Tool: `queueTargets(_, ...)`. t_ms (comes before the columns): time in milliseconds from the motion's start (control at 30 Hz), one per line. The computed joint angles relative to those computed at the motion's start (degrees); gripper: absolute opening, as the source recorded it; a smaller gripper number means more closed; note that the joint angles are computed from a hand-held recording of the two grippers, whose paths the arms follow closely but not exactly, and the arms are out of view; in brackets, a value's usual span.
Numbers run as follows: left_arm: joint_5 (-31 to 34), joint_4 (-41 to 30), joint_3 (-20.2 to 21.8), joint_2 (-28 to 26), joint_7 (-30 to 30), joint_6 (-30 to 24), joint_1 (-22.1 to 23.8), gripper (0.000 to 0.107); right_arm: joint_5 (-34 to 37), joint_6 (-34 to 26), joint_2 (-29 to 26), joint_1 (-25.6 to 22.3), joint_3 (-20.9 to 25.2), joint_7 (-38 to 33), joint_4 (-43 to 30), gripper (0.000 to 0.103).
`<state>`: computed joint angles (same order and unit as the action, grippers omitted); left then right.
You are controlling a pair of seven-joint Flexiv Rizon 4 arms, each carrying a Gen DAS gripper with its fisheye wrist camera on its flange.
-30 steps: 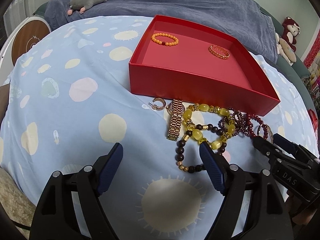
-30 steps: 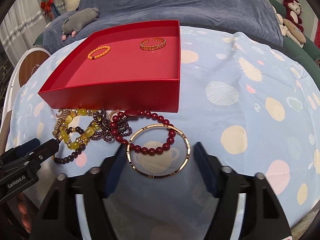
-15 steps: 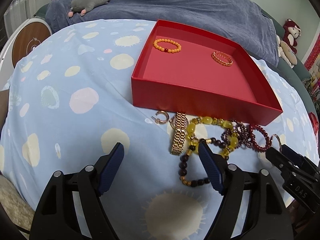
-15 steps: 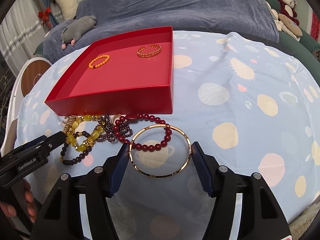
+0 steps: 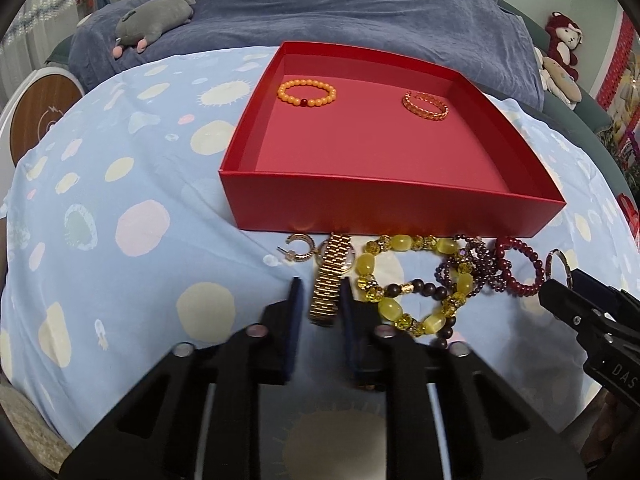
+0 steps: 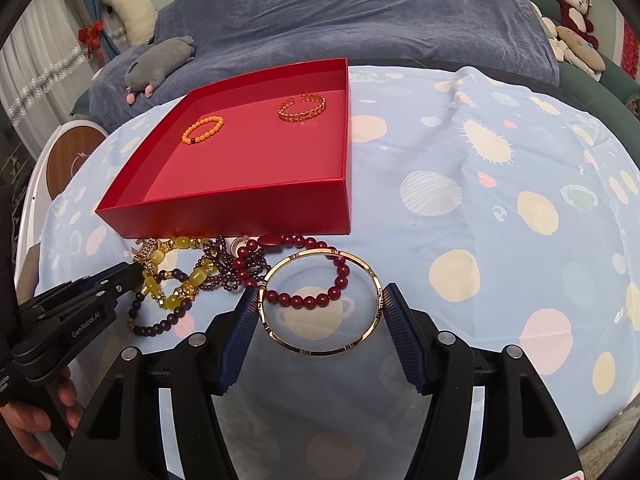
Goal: Organize jewelry
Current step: 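Grasp the thin gold bangle with the right tool while the left tool grasps the gold watch, then carry the bangle and watch into the red box and open both tools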
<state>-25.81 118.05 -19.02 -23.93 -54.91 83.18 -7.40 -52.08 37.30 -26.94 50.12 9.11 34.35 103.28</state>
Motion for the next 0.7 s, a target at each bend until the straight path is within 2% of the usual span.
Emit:
queueTargets(133, -2.1, 0.6, -2.2, 0.5, 1.1, -0.6, 1.8, 0.012, -0.5, -0.5, 0.2, 0.3, 0.0, 0.2, 0.0, 0.061)
queueTargets(400, -14.4, 3.6, -8.7, 4.3, 8.3, -0.7, 6.1, 0.012, -3.0, -0.8, 1.3, 0.6, 0.0, 1.6, 0.5, 0.061)
queueTargets(567, -22.6, 4.1, -9.4, 7.3, 14.1, -1.7, 5.6, 0.011, -4.6, -1.7, 2.1, 0.7, 0.3, 2.0, 0.4, 0.061)
queueTargets(700, -26.9, 3.1, -8.2, 9.1, 16.9, -3.7, 4.1, 0.011, -5.6, -2.1, 2.5, 0.6, 0.5, 1.4, 0.0, 0.061)
